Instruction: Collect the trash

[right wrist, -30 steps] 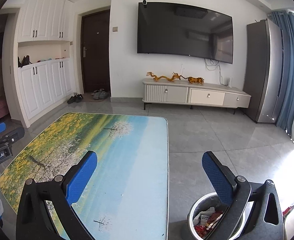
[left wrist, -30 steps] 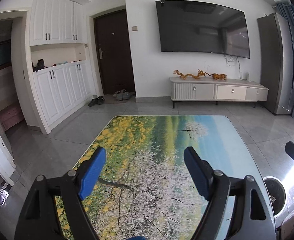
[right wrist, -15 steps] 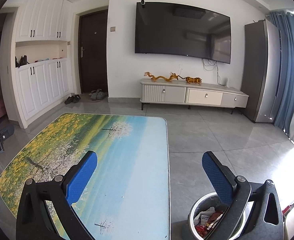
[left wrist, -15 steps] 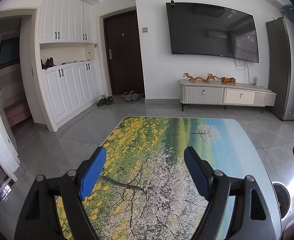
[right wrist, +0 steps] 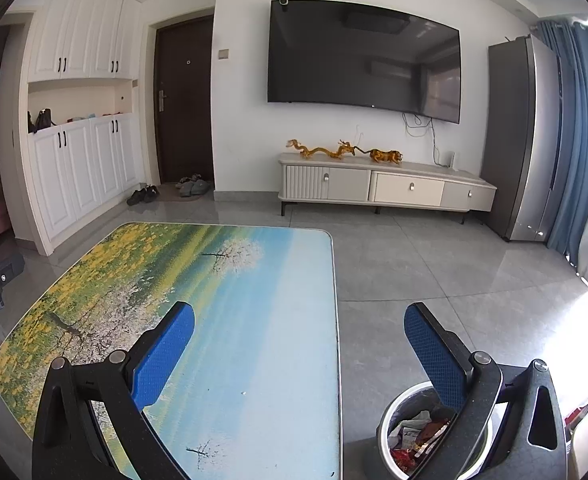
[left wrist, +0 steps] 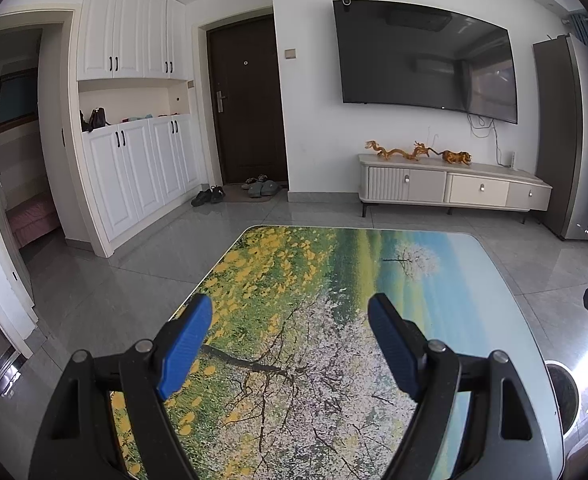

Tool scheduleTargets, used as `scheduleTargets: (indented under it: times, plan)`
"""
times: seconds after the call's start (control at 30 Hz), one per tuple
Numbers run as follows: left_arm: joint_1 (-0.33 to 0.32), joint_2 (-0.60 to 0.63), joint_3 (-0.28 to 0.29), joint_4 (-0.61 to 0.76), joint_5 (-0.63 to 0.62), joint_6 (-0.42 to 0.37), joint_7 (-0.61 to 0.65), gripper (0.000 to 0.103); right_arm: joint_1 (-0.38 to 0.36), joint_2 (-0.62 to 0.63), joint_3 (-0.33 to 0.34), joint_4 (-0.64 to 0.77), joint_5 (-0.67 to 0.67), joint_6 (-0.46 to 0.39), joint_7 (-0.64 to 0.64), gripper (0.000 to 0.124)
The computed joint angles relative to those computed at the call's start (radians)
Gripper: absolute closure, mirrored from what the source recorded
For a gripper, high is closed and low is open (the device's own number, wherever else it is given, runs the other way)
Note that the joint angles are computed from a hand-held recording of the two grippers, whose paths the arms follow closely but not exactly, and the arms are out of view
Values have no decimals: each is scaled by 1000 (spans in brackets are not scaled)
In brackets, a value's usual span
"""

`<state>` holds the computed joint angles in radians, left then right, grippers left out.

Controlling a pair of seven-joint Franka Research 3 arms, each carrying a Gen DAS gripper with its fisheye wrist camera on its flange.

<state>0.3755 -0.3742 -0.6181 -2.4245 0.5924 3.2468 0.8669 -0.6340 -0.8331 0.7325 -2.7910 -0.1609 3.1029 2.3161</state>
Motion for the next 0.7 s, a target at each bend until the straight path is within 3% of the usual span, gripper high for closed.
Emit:
scheduleTargets:
  times: [0.5, 0.7]
  plan:
    - [-12, 2, 15, -11, -8, 1, 10, 24, -11, -4, 4, -1, -13, -13, 18, 21]
    - [-49, 12, 52, -9, -6, -12, 20, 24, -15, -2, 8, 0, -22, -22, 31, 21]
